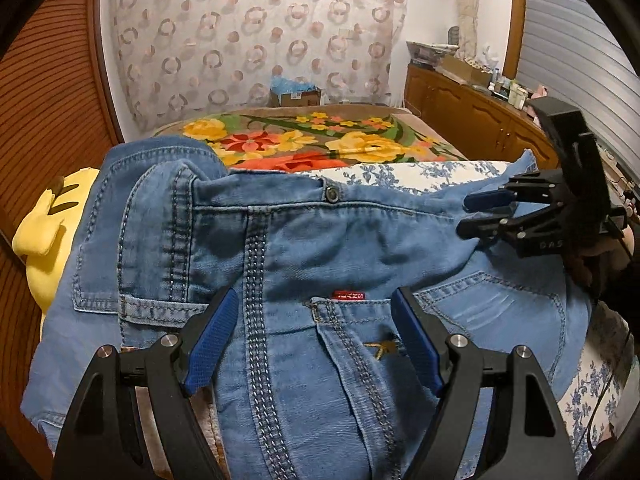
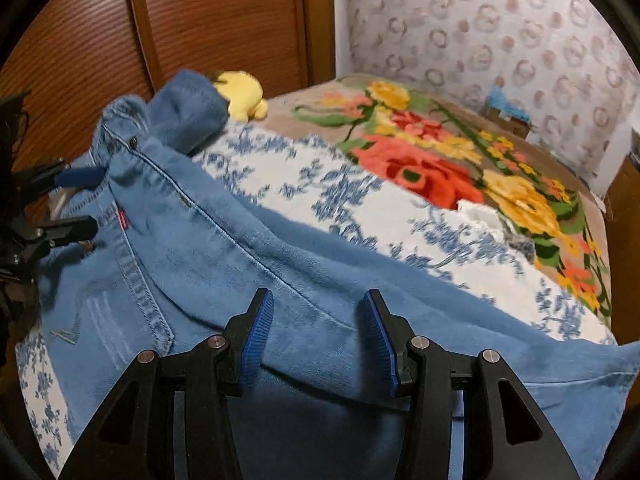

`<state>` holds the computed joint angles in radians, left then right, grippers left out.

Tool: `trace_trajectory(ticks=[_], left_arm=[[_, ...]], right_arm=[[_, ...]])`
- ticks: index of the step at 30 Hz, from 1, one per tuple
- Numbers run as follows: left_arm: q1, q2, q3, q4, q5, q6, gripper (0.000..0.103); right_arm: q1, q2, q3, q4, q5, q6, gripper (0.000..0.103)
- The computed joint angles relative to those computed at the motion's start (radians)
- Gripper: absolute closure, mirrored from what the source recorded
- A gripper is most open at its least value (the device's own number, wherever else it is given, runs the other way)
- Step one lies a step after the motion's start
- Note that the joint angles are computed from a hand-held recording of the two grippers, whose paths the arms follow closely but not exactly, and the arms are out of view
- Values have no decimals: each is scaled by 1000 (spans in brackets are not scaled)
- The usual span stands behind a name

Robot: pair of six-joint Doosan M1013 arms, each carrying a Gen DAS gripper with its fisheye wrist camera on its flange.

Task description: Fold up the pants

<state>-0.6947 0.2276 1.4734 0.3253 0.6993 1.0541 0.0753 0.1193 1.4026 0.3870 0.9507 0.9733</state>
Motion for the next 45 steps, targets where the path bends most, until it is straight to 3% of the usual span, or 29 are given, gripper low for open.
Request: trace_trajectory(ticks=[3, 4, 5, 8, 13, 17, 22, 23, 26, 28, 34, 38, 41, 45], left_arm=[[0, 0, 1, 3, 0, -3, 24], [1, 0, 2, -1, -2, -2, 24], [1, 1, 1, -4, -2, 1, 24], [5, -1, 5, -12, -7, 8, 24], [9, -11, 15, -17, -16, 10, 24], [6, -25, 27, 17, -21, -23, 24], [9, -42, 45, 41, -28, -62, 24], [10, -47, 51, 43, -30, -66, 24], [8, -54, 59, 55, -28, -77, 24], [5, -62, 66, 61, -27, -83, 24], [-1, -81, 81, 73, -42, -107, 24], [-8, -100, 100, 88, -49, -121, 24], [-13, -115, 118, 103, -55, -139, 24], [-19, -137, 150, 124, -57, -168, 24]], right_arm=[[8, 21, -11, 2, 14, 4, 54], [8, 27, -17, 5, 20, 3, 60], [1, 25, -20, 24, 36, -14, 74], [23, 22, -13, 14, 22, -56, 93], [37, 16, -13, -1, -59, -39, 96], [58, 35, -33, -4, -141, 10, 96], [80, 66, -44, -88, -172, 100, 93], [80, 64, -49, -98, -146, 104, 88], [78, 54, -25, -92, -165, 145, 70], [76, 43, -9, -73, -174, 155, 67], [77, -44, 102, -74, -252, 195, 57], [72, -114, 184, -108, -292, 250, 57], [34, -181, 244, -102, -292, 262, 56], [27, -258, 343, -211, -352, 390, 56]])
